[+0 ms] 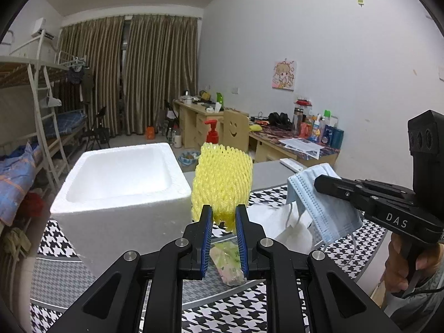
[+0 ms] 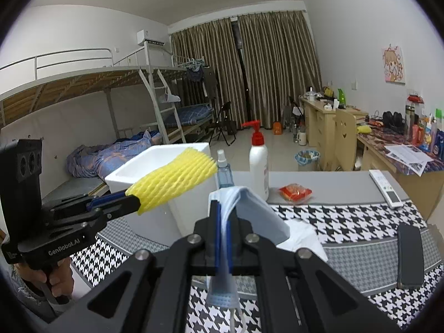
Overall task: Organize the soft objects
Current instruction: 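Lift the blue mask with the right gripper while the left gripper lifts the yellow foam net, then carry the blue mask over the white foam box and open the right gripper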
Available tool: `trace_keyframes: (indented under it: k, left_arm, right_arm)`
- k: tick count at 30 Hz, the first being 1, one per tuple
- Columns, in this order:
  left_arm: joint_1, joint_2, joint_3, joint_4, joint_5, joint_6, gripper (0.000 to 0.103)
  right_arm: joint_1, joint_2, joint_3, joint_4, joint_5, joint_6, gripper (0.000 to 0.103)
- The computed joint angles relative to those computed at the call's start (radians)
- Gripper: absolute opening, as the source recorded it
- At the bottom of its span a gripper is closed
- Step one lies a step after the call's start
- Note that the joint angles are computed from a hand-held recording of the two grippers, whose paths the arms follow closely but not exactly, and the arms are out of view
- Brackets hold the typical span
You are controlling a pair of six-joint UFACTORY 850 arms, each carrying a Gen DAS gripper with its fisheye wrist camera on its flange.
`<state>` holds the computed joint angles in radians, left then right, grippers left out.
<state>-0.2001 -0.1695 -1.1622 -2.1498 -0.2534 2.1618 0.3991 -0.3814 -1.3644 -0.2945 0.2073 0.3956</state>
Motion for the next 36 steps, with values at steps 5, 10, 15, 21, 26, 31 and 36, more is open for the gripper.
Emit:
trace_keyframes:
  k: [5,10,15,21,26,31,36]
  left_arm:
    - [0.002,0.001,-0.007,-0.036,0.002,0.033,0.018]
    - [0.007,-0.002,-0.017,-0.052,0.013,0.045,0.018]
    - [0.012,0.002,-0.023,-0.042,0.017,0.03,0.018]
    - [0.015,0.007,-0.029,-0.086,0.029,0.073,0.018]
    - [0.019,0.01,-0.034,-0.11,0.04,0.097,0.018]
    - [0.035,0.018,-0.033,-0.164,0.04,0.148,0.018]
    - [0.042,0.025,-0.028,-0.271,0.05,0.25,0.018]
  right_arm:
    - [0.003,0.006,-0.006,0.097,0.009,-0.099,0.006]
    - [0.002,0.009,-0.014,0.143,0.018,-0.143,0.006]
    - [0.008,0.016,-0.021,0.203,0.036,-0.219,0.006]
    - [0.011,0.001,-0.043,0.141,0.027,-0.173,0.006]
    - [0.009,-0.015,-0.068,0.043,0.022,-0.085,0.006]
    - [0.018,-0.038,-0.105,-0.043,0.013,-0.023,0.006]
    - [0.023,-0.065,-0.149,-0.152,0.002,0.074,0.006]
